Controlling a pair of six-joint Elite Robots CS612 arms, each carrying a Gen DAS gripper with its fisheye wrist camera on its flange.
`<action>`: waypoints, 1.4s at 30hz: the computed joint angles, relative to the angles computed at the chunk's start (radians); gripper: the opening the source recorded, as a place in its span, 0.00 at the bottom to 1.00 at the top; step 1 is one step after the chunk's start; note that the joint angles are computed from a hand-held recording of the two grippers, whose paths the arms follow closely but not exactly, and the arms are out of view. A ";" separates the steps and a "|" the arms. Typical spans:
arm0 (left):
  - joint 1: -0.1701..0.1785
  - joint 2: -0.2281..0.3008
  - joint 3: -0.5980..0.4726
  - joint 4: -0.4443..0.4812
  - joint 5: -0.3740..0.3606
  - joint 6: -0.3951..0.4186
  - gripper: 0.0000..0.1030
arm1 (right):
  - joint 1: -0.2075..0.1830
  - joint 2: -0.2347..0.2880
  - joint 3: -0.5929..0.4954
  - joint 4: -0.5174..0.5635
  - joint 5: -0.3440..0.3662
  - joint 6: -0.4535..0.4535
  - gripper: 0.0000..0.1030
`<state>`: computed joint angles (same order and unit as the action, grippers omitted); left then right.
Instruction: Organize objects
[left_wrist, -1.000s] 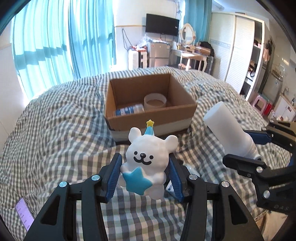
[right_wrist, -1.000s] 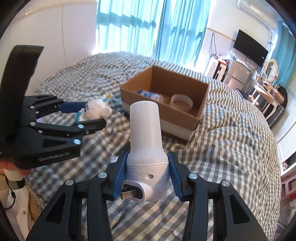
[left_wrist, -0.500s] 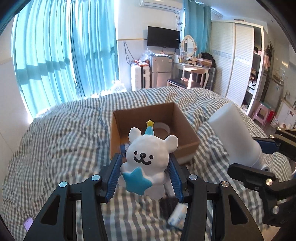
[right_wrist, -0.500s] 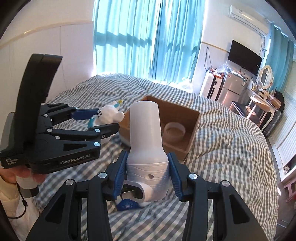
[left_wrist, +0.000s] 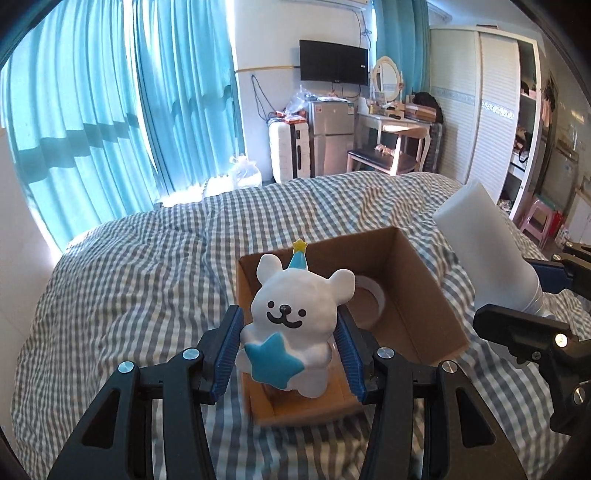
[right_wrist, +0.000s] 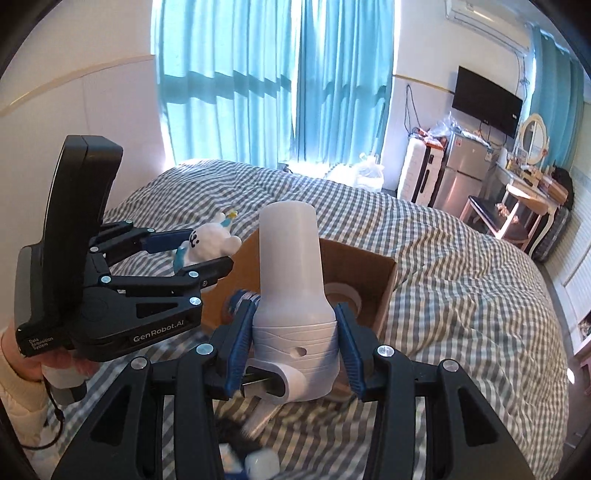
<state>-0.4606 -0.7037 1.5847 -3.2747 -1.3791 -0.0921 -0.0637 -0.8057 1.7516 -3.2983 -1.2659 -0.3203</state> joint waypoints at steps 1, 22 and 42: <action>0.003 0.009 -0.011 0.004 -0.006 0.003 0.49 | 0.000 0.010 -0.019 0.015 -0.002 0.004 0.43; 0.034 0.175 -0.262 0.261 -0.101 0.105 0.49 | -0.006 0.161 -0.224 0.240 -0.025 -0.052 0.43; 0.019 0.080 -0.132 0.155 -0.074 0.080 0.83 | -0.044 0.065 -0.097 0.045 0.008 0.069 0.64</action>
